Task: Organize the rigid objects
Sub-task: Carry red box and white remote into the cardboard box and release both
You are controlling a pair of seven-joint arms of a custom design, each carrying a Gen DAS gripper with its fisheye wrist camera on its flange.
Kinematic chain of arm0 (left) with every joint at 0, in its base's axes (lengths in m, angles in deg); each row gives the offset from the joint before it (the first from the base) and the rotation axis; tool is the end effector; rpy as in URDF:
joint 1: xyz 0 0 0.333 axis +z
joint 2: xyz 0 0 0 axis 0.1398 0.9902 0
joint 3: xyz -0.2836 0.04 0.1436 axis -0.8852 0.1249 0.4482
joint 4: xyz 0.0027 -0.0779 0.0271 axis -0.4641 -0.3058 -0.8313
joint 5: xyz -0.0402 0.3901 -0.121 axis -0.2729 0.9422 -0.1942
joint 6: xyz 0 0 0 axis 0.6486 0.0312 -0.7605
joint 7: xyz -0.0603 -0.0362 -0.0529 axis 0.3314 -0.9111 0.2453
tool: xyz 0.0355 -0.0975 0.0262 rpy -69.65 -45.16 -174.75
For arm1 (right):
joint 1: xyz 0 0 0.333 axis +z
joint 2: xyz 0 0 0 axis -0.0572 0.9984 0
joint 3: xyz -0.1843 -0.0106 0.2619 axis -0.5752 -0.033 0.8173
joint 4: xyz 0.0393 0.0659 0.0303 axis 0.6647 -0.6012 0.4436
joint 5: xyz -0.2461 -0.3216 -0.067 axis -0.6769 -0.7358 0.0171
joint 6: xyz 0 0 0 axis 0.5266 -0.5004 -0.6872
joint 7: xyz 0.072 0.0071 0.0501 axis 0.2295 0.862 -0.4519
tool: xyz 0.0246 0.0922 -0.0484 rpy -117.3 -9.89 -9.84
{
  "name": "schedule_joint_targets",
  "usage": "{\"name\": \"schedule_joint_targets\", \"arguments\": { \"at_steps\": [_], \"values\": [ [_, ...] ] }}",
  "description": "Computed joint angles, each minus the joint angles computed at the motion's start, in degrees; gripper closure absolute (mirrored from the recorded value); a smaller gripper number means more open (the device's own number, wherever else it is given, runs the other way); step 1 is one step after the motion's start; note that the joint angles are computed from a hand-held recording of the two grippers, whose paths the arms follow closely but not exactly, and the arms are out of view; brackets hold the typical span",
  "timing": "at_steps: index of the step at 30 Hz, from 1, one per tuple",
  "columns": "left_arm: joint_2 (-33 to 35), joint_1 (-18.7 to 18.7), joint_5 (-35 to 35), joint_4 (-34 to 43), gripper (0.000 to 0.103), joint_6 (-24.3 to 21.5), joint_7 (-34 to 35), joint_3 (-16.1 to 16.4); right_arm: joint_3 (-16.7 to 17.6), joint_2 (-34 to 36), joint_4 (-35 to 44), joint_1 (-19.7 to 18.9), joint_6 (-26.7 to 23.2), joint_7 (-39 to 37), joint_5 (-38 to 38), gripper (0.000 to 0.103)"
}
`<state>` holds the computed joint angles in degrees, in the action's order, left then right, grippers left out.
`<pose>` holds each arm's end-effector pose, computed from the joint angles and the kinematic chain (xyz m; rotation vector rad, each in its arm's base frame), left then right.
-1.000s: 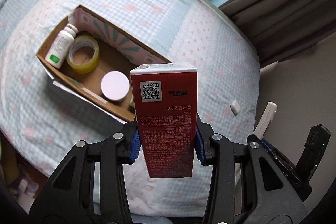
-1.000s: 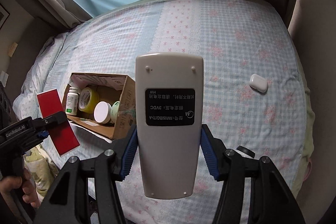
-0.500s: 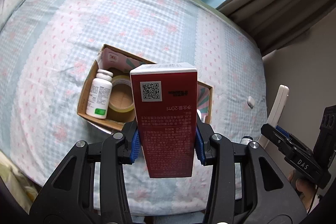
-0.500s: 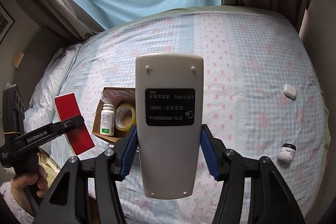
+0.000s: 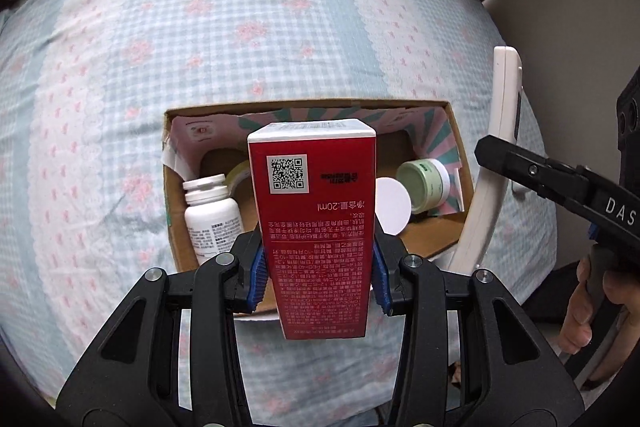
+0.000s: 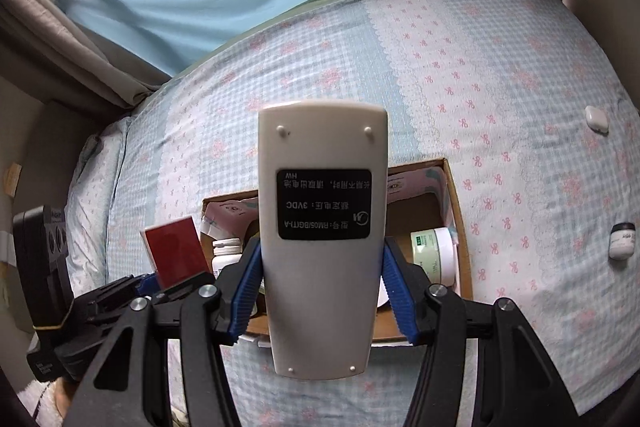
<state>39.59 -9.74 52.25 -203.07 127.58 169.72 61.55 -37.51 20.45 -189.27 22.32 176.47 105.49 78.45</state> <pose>0.4223 -0.2157 0.5593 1.9175 -2.3272 0.6006 0.4136 0.3397 0.5514 -1.6844 2.0170 0.0470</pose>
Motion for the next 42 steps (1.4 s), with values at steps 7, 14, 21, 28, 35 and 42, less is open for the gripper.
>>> {"name": "schedule_joint_targets", "arguments": {
  "at_steps": [7,14,21,28,35,42],
  "values": [
    [5.6,-1.6,2.5,1.5,0.065,-1.8,13.4,-1.2,-0.7,3.2,-4.7,0.4,4.6,12.1,8.6,0.05],
    [9.7,-1.1,3.5,2.5,0.065,-0.9,18.7,-3.0,-1.4,6.1,-4.3,0.9,4.4,13.9,8.6,0.05],
    [13.4,-0.2,4.2,5.5,0.065,-2.7,21.0,-4.0,-1.9,6.6,-5.2,0.8,5.7,17.5,9.7,0.05],
    [13.1,0.2,6.5,6.4,0.0,-0.9,20.8,-5.0,-2.5,8.6,-3.1,0.4,2.2,17.9,8.7,0.047],
    [12.1,0.6,8.7,7.1,0.0,-2.2,20.4,-4.6,-2.8,7.8,-0.7,0.7,-5.2,10.1,8.7,0.0],
    [9.9,1.6,8.4,5.9,0.0,-3.9,18.4,-3.4,-1.7,5.2,-2.1,0.2,-4.6,12.5,4.2,0.0]
  ]
}}
